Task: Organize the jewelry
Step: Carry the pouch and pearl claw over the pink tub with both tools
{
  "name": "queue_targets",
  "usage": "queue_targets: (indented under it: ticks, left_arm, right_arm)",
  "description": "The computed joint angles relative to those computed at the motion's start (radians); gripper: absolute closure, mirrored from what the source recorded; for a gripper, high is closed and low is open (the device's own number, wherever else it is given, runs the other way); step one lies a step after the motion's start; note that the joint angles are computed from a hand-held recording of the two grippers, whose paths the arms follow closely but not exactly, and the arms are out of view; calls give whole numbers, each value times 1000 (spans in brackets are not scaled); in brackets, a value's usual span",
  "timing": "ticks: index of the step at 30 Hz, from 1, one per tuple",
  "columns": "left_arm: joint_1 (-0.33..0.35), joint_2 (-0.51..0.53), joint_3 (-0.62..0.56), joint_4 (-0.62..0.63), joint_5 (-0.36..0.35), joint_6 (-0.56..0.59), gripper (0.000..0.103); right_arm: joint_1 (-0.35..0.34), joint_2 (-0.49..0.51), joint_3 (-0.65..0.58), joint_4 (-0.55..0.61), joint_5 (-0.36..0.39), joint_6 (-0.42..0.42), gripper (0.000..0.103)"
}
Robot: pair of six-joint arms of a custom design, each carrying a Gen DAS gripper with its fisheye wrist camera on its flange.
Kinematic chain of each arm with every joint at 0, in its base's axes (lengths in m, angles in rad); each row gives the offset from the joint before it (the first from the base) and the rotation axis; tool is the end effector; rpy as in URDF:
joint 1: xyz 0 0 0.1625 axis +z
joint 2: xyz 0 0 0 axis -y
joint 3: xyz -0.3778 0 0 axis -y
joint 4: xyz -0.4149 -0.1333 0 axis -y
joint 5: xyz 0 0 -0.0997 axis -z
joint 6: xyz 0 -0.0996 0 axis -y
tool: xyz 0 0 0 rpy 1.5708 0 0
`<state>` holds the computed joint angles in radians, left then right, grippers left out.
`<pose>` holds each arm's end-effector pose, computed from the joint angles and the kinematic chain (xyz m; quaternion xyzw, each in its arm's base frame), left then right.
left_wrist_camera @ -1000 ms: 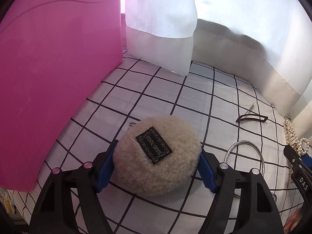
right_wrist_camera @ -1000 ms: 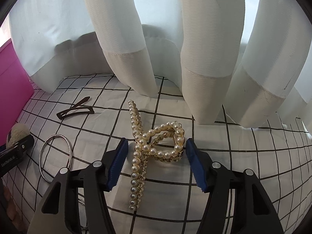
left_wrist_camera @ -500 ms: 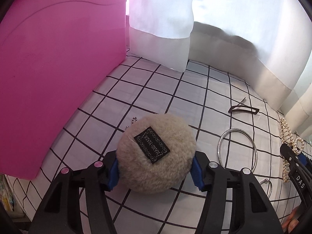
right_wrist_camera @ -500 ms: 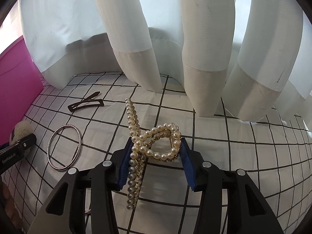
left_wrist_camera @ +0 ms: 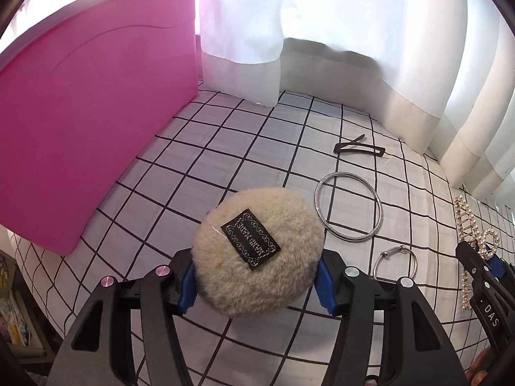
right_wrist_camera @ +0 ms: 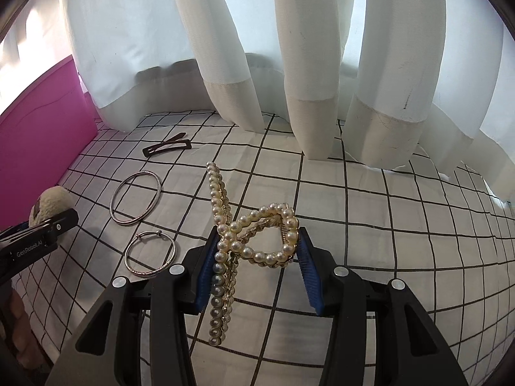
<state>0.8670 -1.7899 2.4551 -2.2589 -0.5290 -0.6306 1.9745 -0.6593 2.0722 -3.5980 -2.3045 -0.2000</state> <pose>-0.0562 -0.4050 0.2272 0.0260 0.8669 -0.3157 0.3848 0.2529 -0.4226 -0.0188 0.1610 -0.8818 0.3155 0.3114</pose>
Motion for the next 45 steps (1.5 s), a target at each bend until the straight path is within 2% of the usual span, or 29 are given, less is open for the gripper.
queue_targets:
  ticks: [7, 10, 18, 23, 27, 31, 37, 41, 45]
  left_arm:
    - [-143, -152, -10, 365, 33, -246, 46]
    - [-216, -215, -38, 572, 44, -392, 46]
    - [-377, -307, -144, 1063, 31, -755, 46]
    - [-430, -329, -213, 1260, 13, -907, 46]
    - [-456, -345, -273, 1397, 26, -991, 46]
    - [-442, -360, -335, 1489, 70, -1017, 46]
    - [-361, -390, -416, 1519, 154, -925, 46]
    - [-268, -410, -440, 1414, 199, -767, 46]
    - [-166, -427, -443, 1207, 230, -533, 46]
  right_arm:
    - [79, -115, 88, 57, 7, 16, 58]
    - [116, -158, 103, 96, 13, 15, 58]
    - [211, -240, 99, 201, 47, 14, 58]
    - [261, -259, 58, 286, 83, 23, 58]
    - [295, -231, -12, 333, 118, 13, 58]
    - [332, -169, -112, 372, 152, 9, 58]
    - [370, -39, -303, 431, 198, 7, 58]
    - [389, 60, -442, 478, 206, 5, 58]
    - [400, 156, -590, 543, 215, 10, 58]
